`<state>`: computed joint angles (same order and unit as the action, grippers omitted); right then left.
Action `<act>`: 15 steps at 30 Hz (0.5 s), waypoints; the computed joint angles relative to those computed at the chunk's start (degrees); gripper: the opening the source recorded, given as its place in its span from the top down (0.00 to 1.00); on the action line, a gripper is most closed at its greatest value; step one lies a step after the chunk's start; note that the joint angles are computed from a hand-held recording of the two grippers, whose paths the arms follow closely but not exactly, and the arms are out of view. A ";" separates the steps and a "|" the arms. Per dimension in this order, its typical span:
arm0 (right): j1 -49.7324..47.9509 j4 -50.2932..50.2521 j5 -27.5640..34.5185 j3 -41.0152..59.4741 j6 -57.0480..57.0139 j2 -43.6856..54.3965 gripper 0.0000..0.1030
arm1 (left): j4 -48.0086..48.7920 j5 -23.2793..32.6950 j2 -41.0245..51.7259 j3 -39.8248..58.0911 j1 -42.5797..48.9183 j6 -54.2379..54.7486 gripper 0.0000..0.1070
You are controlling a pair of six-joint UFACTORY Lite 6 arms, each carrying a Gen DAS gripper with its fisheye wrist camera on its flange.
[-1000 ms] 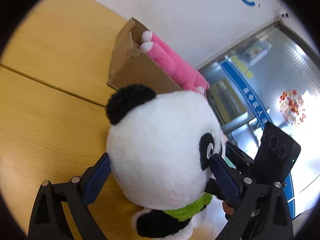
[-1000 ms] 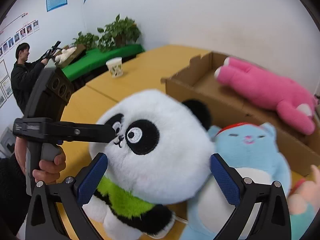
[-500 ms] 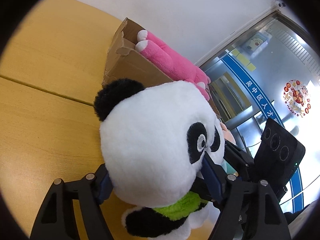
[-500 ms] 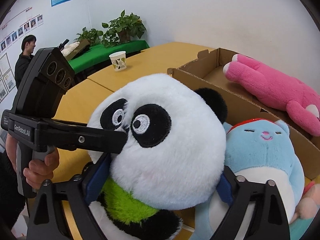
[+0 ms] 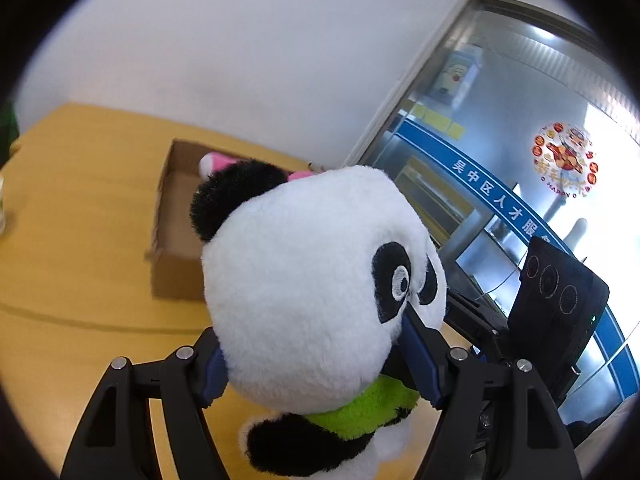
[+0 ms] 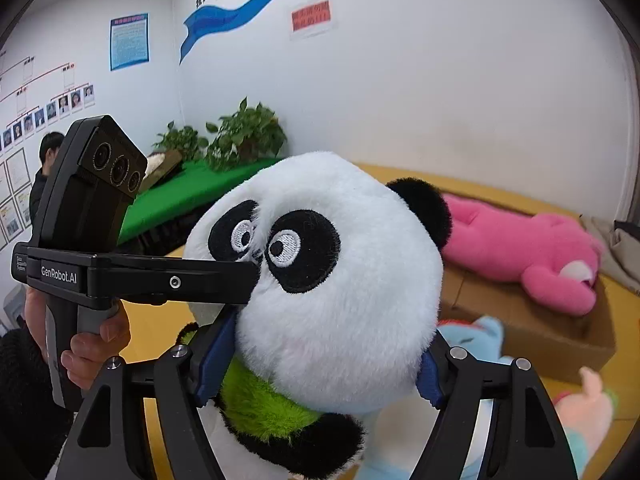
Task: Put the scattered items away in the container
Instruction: 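Lift the panda with both grippers and carry it over the box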
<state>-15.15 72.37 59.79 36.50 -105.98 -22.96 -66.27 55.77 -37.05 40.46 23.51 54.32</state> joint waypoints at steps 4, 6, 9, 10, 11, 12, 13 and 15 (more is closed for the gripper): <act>-3.34 -1.23 2.62 7.30 3.10 1.63 0.23 | 0.13 -2.74 5.92 9.29 -5.65 -2.30 0.32; -4.43 -1.72 3.58 12.20 4.95 2.65 0.23 | 0.46 -3.14 8.87 15.50 -7.26 -3.86 0.32; -5.50 -1.78 5.64 20.89 8.34 4.96 0.24 | 2.36 -3.29 14.13 27.04 -9.05 -7.44 0.32; -5.61 -1.58 6.14 24.18 9.74 5.80 0.24 | 3.50 -3.47 16.12 31.59 -9.71 -8.93 0.32; -5.63 -1.25 6.55 27.75 11.27 6.75 0.24 | 4.99 -3.75 18.43 36.80 -10.47 -10.74 0.32; -5.74 -0.84 7.01 31.17 12.79 7.68 0.25 | 6.57 -3.82 20.60 41.68 -11.06 -12.52 0.32; -5.72 -0.26 7.35 34.93 14.51 8.92 0.25 | 8.40 -3.71 23.06 46.76 -11.63 -14.31 0.32; -5.41 0.76 7.66 41.71 17.66 11.64 0.25 | 12.38 -2.74 29.34 58.08 -12.92 -18.22 0.32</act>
<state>-20.56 73.13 67.46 78.21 -88.32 -11.32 -53.89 53.03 -7.71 98.54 10.59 36.10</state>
